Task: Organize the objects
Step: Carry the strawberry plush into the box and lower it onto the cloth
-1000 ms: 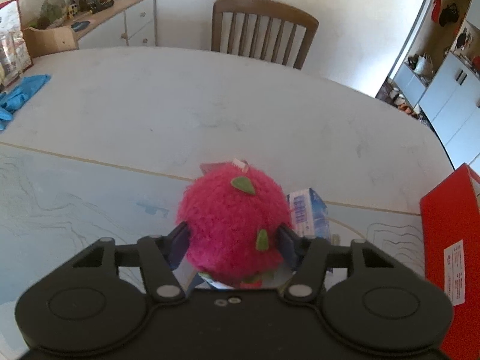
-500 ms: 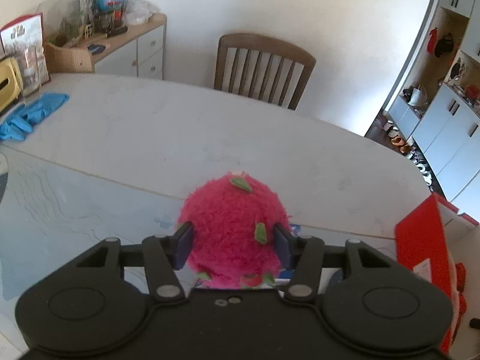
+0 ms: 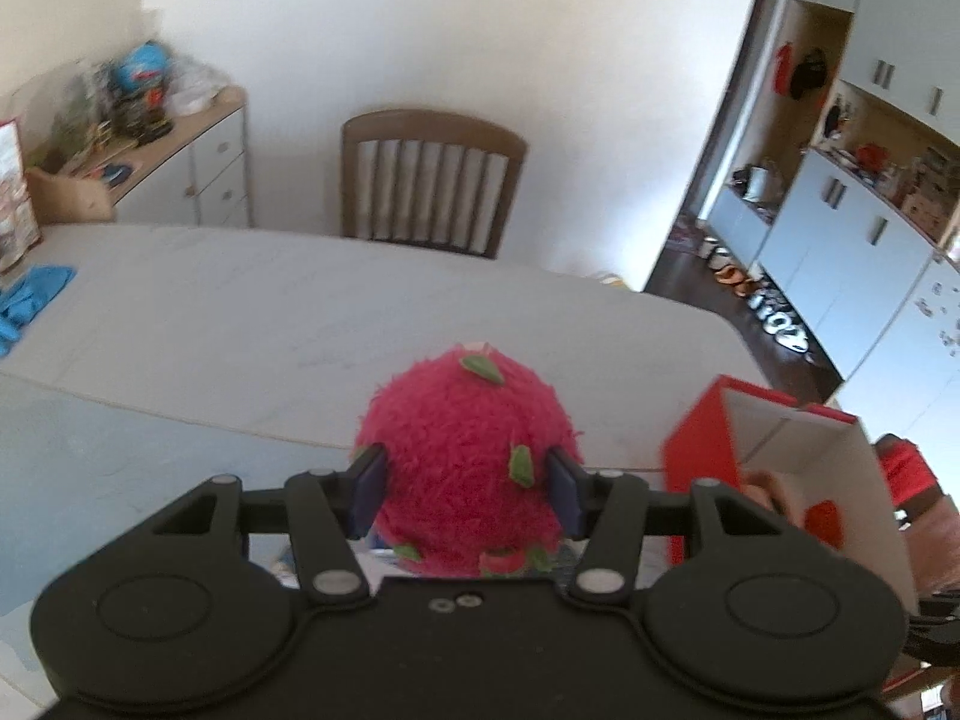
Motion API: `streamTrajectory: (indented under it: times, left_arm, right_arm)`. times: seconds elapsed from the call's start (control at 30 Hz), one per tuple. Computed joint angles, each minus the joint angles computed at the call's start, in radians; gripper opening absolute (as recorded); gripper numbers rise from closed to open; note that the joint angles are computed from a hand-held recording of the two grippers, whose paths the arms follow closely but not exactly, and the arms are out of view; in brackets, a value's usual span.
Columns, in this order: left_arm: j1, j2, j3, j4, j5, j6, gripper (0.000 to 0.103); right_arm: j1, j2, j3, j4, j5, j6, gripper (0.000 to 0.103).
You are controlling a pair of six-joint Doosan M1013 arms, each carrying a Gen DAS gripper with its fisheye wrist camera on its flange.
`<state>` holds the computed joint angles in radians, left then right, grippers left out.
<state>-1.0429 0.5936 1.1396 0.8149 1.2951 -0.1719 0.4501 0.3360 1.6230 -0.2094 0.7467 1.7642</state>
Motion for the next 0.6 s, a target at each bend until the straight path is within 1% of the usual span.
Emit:
streamTrajectory:
  times: [0.3,0.47,0.6]
  left_arm:
    - [-0.012,0.057,-0.115,0.022,-0.096,0.112,0.053]
    - [-0.007,0.101,-0.187,-0.004,-0.155,0.207,0.053]
    - [0.001,0.148,-0.261,-0.04,-0.183,0.291,0.053]
  right_arm:
    - [-0.002,0.0,0.001,0.006,-0.006,-0.012,0.006]
    - [-0.001,0.0,0.002,0.003,-0.007,-0.013,0.006]
    - [-0.002,-0.001,0.003,0.006,-0.009,-0.016,0.006]
